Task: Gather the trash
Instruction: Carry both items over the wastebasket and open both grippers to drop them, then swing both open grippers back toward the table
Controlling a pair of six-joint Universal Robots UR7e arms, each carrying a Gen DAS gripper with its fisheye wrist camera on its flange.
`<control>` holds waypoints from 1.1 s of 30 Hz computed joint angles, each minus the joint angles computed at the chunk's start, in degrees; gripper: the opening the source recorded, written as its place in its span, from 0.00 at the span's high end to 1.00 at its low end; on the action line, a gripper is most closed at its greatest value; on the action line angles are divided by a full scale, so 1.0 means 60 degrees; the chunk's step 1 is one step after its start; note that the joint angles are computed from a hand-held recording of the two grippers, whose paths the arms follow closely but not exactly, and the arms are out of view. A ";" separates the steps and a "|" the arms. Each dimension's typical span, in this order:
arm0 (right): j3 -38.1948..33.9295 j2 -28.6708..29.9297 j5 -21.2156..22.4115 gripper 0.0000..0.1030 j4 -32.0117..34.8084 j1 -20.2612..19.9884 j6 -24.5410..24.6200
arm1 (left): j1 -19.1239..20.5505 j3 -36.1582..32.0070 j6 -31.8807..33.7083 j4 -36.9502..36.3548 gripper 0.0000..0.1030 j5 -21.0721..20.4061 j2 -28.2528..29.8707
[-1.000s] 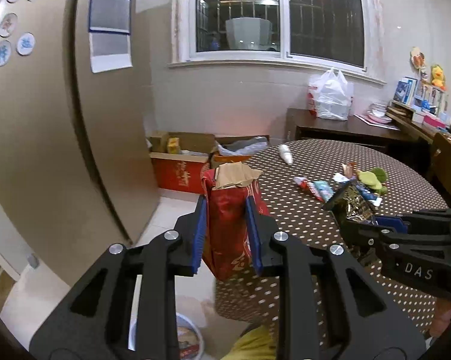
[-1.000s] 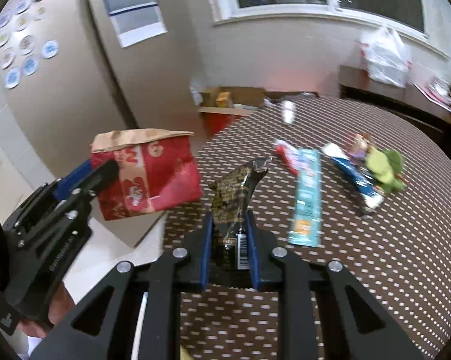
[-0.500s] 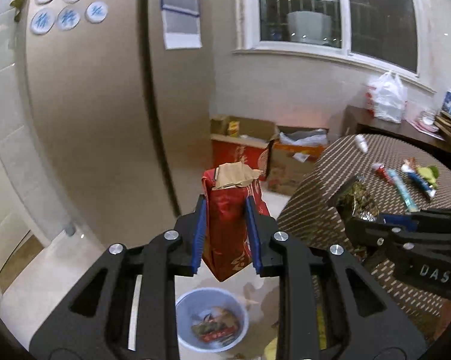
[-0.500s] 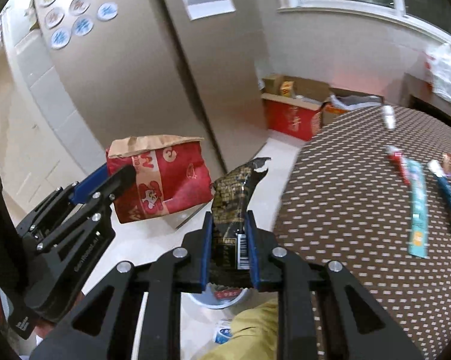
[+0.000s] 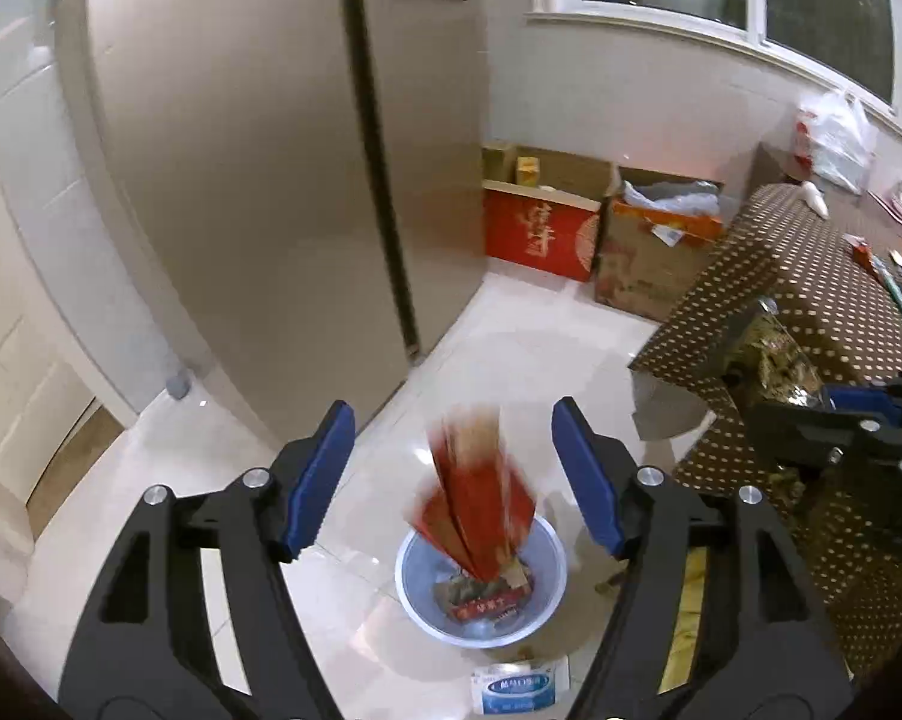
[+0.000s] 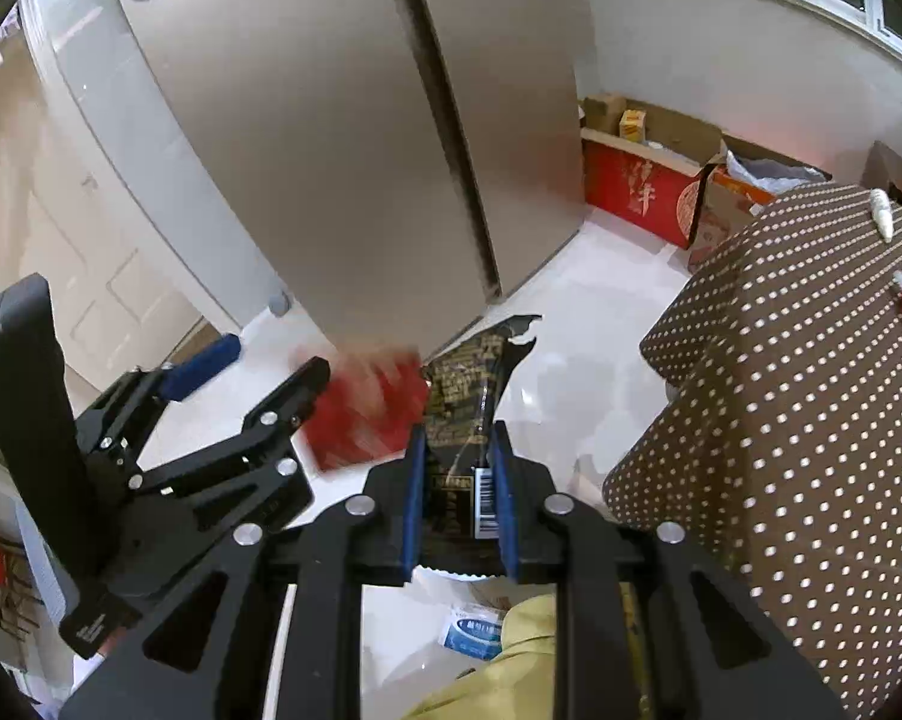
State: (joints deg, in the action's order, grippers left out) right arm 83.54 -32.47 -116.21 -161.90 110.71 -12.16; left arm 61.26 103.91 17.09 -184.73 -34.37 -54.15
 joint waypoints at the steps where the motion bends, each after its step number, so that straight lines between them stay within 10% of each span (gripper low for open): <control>1: -0.0020 0.0051 -0.0034 0.80 0.0031 0.0006 0.0023 | 0.0055 0.0038 -0.0082 0.0083 0.34 -0.0009 -0.0034; 13: -0.1136 0.1301 -0.0292 0.78 0.1406 0.0015 0.0339 | 0.0463 0.0701 -0.1333 0.0690 0.34 0.0398 -0.0625; 17: -0.1945 0.2007 -0.1232 0.34 0.1715 0.0252 0.0349 | 0.0597 0.0812 -0.1754 0.1006 0.34 0.0620 -0.0870; 33: -0.0397 0.0628 -0.0645 0.34 0.0505 0.0251 0.0111 | 0.0134 0.1268 -0.1204 0.0513 0.31 0.0427 -0.1091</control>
